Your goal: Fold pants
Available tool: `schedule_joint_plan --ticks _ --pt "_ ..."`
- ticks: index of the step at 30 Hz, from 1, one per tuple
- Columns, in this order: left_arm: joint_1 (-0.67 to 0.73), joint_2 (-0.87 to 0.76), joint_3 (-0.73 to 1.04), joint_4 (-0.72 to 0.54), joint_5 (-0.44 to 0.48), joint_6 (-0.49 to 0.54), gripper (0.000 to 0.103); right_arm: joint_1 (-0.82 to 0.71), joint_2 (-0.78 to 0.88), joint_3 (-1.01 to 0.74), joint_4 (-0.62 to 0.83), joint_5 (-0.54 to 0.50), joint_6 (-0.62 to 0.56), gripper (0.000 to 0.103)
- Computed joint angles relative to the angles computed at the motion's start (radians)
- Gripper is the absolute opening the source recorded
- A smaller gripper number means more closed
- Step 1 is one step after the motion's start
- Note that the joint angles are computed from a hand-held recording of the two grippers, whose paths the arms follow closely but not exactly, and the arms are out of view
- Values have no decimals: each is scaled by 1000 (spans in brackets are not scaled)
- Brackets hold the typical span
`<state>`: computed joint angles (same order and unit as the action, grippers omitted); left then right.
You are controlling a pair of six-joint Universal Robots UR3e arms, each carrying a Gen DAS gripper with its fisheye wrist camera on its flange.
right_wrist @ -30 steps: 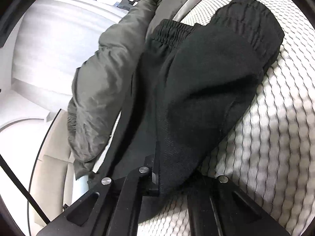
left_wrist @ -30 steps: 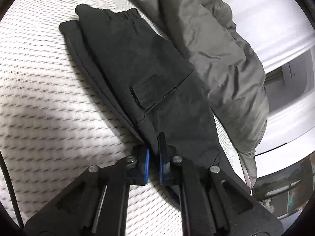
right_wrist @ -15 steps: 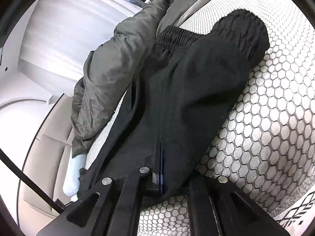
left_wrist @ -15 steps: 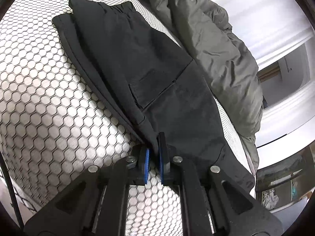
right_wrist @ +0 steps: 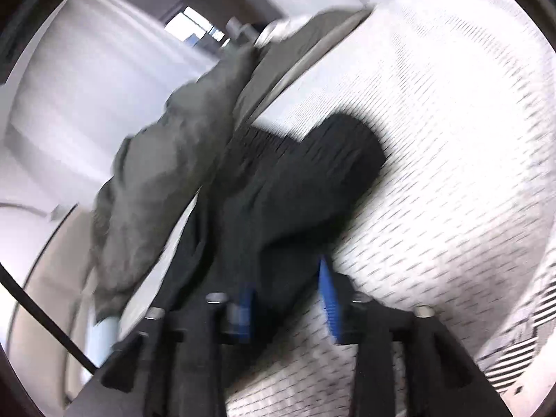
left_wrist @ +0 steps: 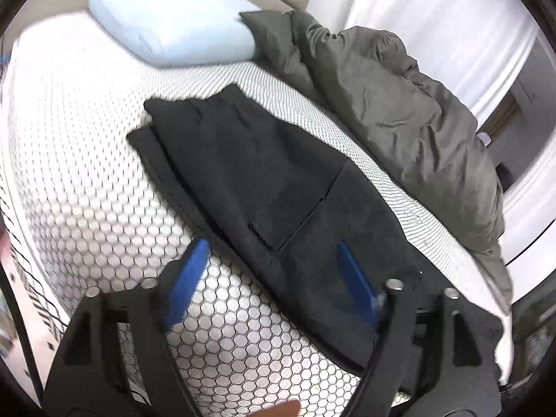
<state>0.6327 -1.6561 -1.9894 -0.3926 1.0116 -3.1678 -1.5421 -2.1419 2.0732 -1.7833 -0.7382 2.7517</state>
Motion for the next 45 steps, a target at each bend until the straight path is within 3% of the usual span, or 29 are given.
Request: schedule_joint_plan --ticks 2,5,9,11,15,19,21,26,28,29,31,35,37,41,43,45 --pt "-19 14 12 9 0 12 85 -11 -12 -7 -50 -19 0 64" --pt "-91 2 86 -2 5 19 102 27 37 -48 -147 -24 -26 88" --pt "-210 -102 311 -144 -15 36 102 191 294 -303 -250 -62 -5 101" --pt "-255 -176 426 -208 -54 31 102 286 453 -488 -244 -83 33 101" --pt "-324 -265 548 -272 -44 29 102 435 723 -809 -164 -163 85 101" --pt "-324 -292 544 -267 -19 83 102 538 870 -886 -324 -274 121 101" --pt "-316 -291 519 -267 -8 100 102 578 941 -979 -286 -325 98 97" --pt "-312 -346 544 -227 5 48 102 610 1055 -1101 -217 -337 61 96" --pt "-311 -358 550 -226 -1 39 102 626 1098 -1139 -156 -332 30 84" --pt "-307 -359 550 -229 -7 37 102 641 1105 -1141 -151 -364 12 63" --pt "-303 -353 540 -232 -10 43 102 681 1114 -1128 -183 -436 -33 50" --pt "-293 -339 518 -224 4 43 102 673 1053 -1041 -281 -433 -19 40" --pt "-276 -327 501 -209 -3 37 102 662 1003 -985 -344 -444 17 39" --pt "-254 -321 491 -183 9 12 102 689 951 -887 -507 -626 115 40" --pt "-249 -329 495 -172 29 4 102 704 983 -953 -434 -685 106 56" --pt "-247 -343 513 -184 55 -1 102 700 961 -921 -474 -692 92 74"
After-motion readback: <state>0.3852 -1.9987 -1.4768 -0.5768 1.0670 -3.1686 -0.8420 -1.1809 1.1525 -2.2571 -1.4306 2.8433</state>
